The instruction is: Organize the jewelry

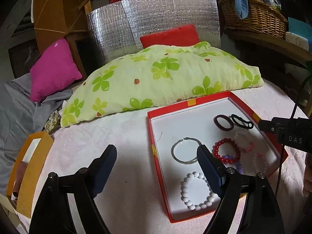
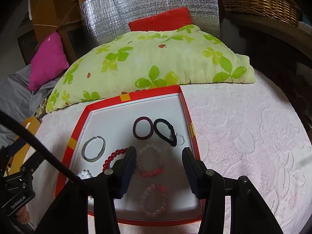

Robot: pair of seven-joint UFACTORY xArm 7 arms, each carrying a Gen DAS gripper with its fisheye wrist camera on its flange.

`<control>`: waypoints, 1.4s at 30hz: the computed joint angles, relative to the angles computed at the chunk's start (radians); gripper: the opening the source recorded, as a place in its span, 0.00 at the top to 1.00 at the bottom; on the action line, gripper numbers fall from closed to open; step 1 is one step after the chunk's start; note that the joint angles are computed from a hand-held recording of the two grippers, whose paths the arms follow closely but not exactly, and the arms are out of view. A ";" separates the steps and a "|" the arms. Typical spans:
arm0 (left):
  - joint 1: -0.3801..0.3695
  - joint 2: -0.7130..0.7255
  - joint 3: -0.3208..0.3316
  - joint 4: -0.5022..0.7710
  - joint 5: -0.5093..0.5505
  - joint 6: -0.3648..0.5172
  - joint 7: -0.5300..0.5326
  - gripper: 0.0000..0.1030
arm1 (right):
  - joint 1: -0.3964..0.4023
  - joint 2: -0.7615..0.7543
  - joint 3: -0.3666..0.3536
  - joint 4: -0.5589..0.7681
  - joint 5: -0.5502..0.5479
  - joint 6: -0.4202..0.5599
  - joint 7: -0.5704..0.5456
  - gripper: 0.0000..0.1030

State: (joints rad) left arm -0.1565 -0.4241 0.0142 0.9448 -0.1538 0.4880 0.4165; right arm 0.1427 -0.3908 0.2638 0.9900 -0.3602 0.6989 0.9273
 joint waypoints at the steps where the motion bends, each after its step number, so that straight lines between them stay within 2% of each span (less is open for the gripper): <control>1: 0.003 0.000 -0.002 0.003 0.002 0.011 -0.006 0.18 | 0.002 -0.003 0.000 -0.001 0.002 0.000 0.001 0.49; 5: 0.027 -0.022 -0.015 0.000 0.025 0.050 -0.042 0.18 | 0.007 -0.047 0.007 -0.020 0.016 0.005 0.017 0.49; 10: 0.052 -0.111 -0.015 -0.046 0.056 0.075 -0.079 0.18 | 0.012 -0.165 0.074 -0.051 -0.005 0.075 0.045 0.46; 11: 0.051 -0.145 -0.006 -0.057 0.052 0.110 -0.083 0.18 | 0.019 -0.198 0.091 -0.061 -0.001 0.101 0.055 0.41; 13: 0.046 -0.201 0.008 -0.079 0.047 0.151 -0.078 0.18 | 0.035 -0.246 0.119 -0.067 0.007 0.145 0.054 0.38; 18: 0.050 -0.364 0.035 -0.124 0.049 0.250 -0.057 0.18 | 0.049 -0.351 0.237 -0.025 -0.010 0.328 0.054 0.34; 24: 0.054 -0.498 0.062 -0.121 0.056 0.350 -0.016 0.18 | 0.053 -0.420 0.311 0.043 0.035 0.478 0.075 0.33; 27: 0.055 -0.545 0.076 -0.106 0.050 0.401 -0.004 0.18 | 0.036 -0.428 0.346 0.094 0.051 0.539 0.081 0.26; 33: 0.050 -0.612 0.091 -0.082 0.040 0.459 0.023 0.18 | -0.009 -0.412 0.399 0.174 0.068 0.600 0.083 0.25; 42: 0.057 -0.633 0.103 -0.068 0.029 0.487 0.029 0.18 | -0.038 -0.417 0.408 0.193 0.087 0.592 0.091 0.26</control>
State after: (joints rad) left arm -0.0992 -1.0568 0.1169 0.8771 -0.1251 0.9748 0.4455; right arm 0.1047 -0.8075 0.6720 1.1825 -0.2731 1.2909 1.0185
